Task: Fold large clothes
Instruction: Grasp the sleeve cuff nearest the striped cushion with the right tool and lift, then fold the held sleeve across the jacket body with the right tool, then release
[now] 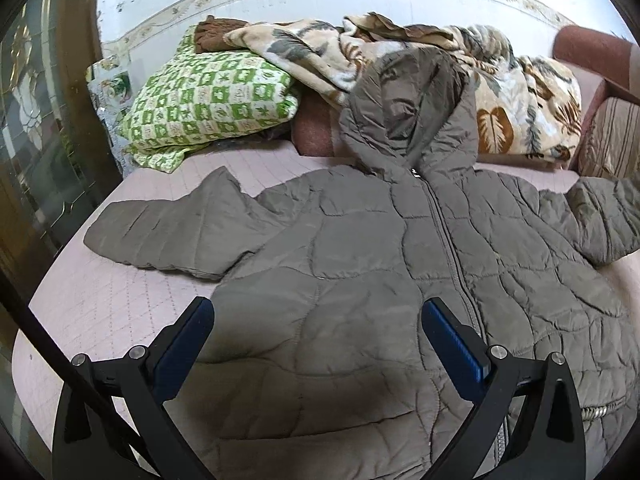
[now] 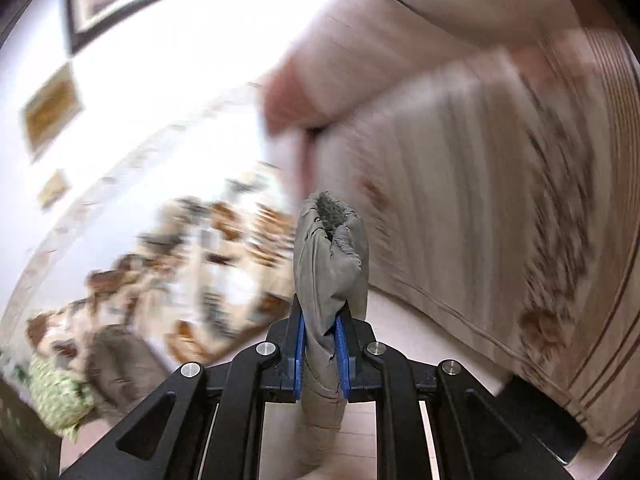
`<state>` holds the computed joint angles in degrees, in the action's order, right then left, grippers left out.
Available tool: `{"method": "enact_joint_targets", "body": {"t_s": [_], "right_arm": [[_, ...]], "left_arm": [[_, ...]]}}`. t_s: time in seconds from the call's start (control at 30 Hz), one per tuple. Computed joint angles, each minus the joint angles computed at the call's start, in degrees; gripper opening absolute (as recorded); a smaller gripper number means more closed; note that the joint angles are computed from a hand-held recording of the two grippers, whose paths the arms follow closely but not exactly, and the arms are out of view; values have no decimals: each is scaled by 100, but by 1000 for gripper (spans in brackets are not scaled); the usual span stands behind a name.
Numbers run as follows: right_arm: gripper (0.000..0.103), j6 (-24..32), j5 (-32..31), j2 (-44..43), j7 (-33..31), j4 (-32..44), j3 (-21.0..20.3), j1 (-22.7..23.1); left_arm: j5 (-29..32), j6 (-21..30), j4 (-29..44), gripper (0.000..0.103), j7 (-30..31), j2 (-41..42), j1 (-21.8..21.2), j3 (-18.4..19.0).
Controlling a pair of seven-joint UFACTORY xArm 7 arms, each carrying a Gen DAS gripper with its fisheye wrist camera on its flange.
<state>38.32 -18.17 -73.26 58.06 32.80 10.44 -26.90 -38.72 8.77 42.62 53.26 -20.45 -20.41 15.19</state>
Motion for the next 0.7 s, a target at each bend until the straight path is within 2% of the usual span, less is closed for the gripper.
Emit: {"method": "enact_joint_targets", "body": {"t_s": [0.17, 0.23, 0.4, 0.6, 0.7], "right_arm": [[14, 5, 99, 925, -111, 1449, 729, 355], [14, 30, 117, 1388, -150, 1998, 1139, 523], [14, -128, -10, 2693, 64, 2913, 2130, 702], [14, -324, -727, 4433, 522, 3555, 3525, 457], [14, -393, -1415, 5592, 1036, 3782, 4461, 29]], "left_arm": [[-114, 184, 128, 103, 61, -15, 106, 143], [-172, 278, 206, 103, 99, 21, 191, 197], [-454, 600, 483, 103, 237, 174, 503, 289], [-677, 979, 813, 103, 289, 478, 1077, 143], [-684, 1123, 931, 103, 212, 628, 1370, -22]]}}
